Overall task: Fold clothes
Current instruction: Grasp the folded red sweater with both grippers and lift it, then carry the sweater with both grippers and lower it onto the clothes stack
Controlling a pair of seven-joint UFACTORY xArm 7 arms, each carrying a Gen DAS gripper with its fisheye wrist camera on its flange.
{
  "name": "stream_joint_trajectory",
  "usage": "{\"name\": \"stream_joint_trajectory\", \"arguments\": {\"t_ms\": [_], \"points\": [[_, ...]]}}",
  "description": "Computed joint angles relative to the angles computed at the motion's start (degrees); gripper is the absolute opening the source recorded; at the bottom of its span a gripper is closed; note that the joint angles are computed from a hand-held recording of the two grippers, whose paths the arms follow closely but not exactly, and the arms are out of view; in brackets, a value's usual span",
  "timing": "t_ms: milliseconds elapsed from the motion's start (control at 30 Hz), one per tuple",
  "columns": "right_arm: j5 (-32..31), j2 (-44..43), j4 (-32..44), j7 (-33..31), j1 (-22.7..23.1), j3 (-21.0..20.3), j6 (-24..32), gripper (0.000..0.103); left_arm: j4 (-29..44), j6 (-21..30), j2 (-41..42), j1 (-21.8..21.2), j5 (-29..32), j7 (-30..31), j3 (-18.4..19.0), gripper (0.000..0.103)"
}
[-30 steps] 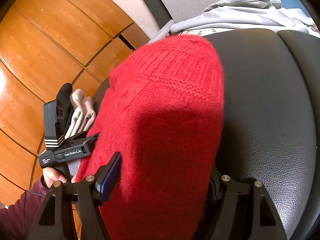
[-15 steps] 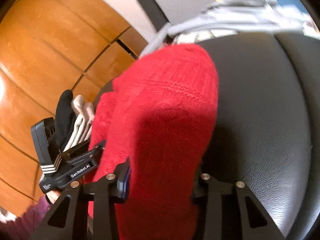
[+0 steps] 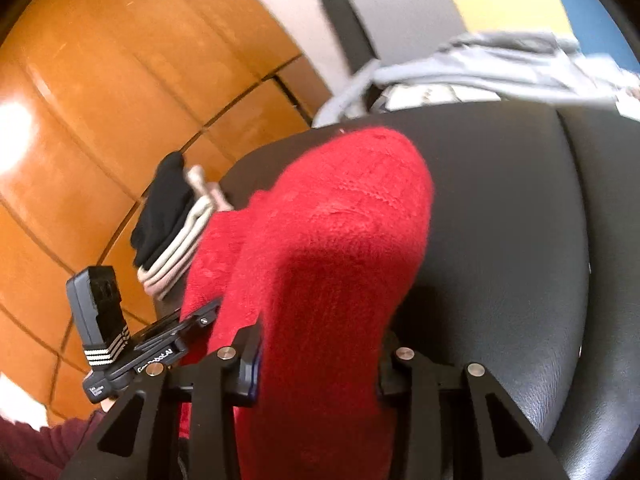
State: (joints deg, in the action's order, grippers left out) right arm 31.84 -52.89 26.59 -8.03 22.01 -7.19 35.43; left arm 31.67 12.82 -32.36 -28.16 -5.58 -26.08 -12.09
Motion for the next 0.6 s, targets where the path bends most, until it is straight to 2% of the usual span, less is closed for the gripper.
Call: {"name": "stream_joint_trajectory", "arguments": {"t_ms": [133, 333, 433, 500, 600], "points": [[2.98, 5.22, 7.42, -4.47, 6.55, -1.04, -1.51, 0.036, -0.27, 1.57, -3.74, 0.49, -0.74, -0.58, 1.19, 0.030], [10.10, 17.82, 23.27, -14.72, 14.63, -2.23, -1.76, 0.036, 2.19, 3.30, -10.31, 7.11, 1.70, -0.39, 2.45, 0.030], [15.30, 27.96, 35.86, -21.57, 18.42, -3.47, -0.20, 0.036, 5.99, 4.89, -11.78, 12.17, 4.12, 0.94, 3.21, 0.030], [20.83, 36.76, 46.80, -26.45, 16.32, -1.98, 4.60, 0.036, 9.48, 6.62, -11.34, 15.84, 5.71, 2.19, 4.17, 0.030], [25.21, 51.46, 64.79, -28.69, 20.50, -6.00, 8.64, 0.036, 15.70, 9.01, -8.95, 21.54, 8.12, 4.22, 5.72, 0.030]]}}
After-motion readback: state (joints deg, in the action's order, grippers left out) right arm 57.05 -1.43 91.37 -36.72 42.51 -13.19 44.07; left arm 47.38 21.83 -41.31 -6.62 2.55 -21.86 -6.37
